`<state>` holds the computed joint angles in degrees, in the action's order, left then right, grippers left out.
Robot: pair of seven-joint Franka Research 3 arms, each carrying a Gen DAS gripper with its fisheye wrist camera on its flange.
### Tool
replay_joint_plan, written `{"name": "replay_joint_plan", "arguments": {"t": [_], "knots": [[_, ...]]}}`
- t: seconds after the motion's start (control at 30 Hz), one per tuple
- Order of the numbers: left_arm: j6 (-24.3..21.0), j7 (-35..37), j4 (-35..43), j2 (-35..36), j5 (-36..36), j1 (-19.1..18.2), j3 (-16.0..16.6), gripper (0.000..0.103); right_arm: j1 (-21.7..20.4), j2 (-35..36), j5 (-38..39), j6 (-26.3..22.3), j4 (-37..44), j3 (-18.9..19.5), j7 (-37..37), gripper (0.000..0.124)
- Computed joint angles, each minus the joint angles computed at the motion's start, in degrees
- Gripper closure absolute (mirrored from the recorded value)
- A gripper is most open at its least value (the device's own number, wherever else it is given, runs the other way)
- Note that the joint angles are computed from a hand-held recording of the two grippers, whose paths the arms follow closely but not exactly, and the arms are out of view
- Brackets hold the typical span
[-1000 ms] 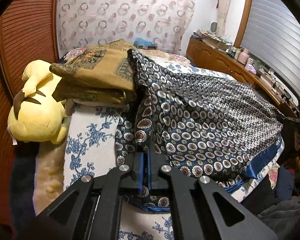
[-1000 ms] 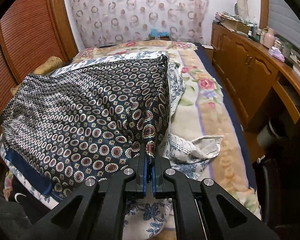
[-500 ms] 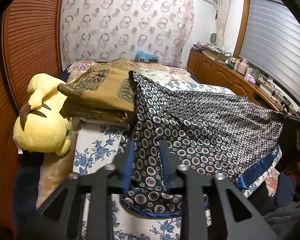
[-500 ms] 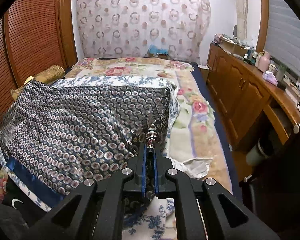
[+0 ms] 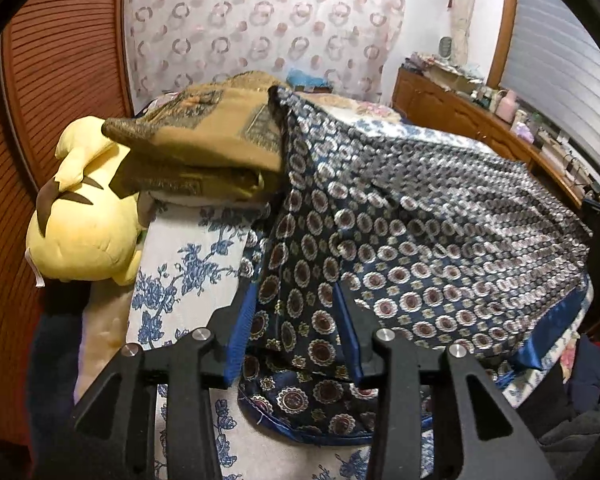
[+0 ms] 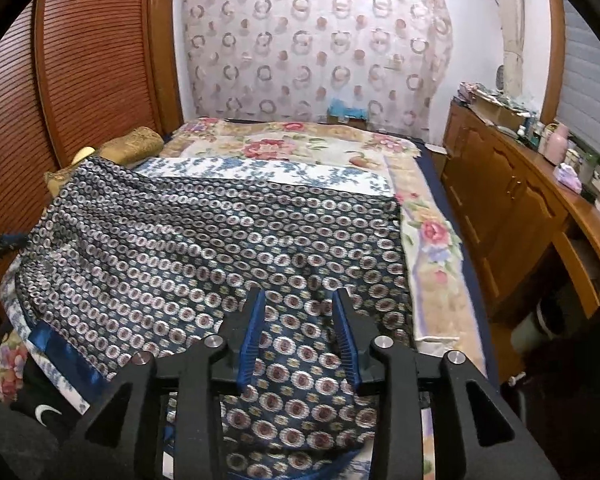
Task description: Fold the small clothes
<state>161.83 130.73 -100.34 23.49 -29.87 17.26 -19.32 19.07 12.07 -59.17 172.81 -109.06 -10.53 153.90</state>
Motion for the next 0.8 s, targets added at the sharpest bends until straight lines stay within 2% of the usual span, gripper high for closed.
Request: {"name": "replay_joint_plan", "arguments": {"t": [0.2, 0.37, 0.47, 0.5, 0.57, 0.73, 0.8], "knots": [[0.6, -3.8, 0.5, 1.2, 3.6, -1.5, 1.5, 0.062, -0.8, 3.8, 9.9, 1.4, 1.3, 2.0, -10.1, 0.087], [2.0, -8.6, 0.7, 2.2, 8.2, -2.6, 2.8, 0.06, -5.6, 10.3, 24.3, 1.3, 6.4, 8.6, -24.7, 0.087], [1.3, -11.5, 1.3, 3.0, 11.2, -3.3, 3.6, 0.058, -7.4, 13.8, 29.6, 0.9, 9.7, 11.4, -30.8, 0.087], [1.9, -11.8, 1.0, 3.0, 11.9, -3.3, 3.4, 0.056, -7.2, 15.1, 30.6, 0.4, 11.2, 11.5, -32.0, 0.087], [2.6, -12.3, 0.8, 3.2, 13.2, -3.0, 2.9, 0.043, -6.8, 17.1, 32.4, -0.6, 13.5, 11.5, -34.3, 0.087], [4.1, -13.8, 0.2, 3.4, 15.2, -2.4, 2.0, 0.035, -3.6, 19.2, 34.7, -0.8, 16.3, 8.0, -36.7, 0.087], [4.6, -14.3, -0.1, 3.5, 15.7, -1.9, 1.5, 0.034, -3.1, 20.1, 36.0, -0.5, 17.1, 7.6, -38.5, 0.079]]}}
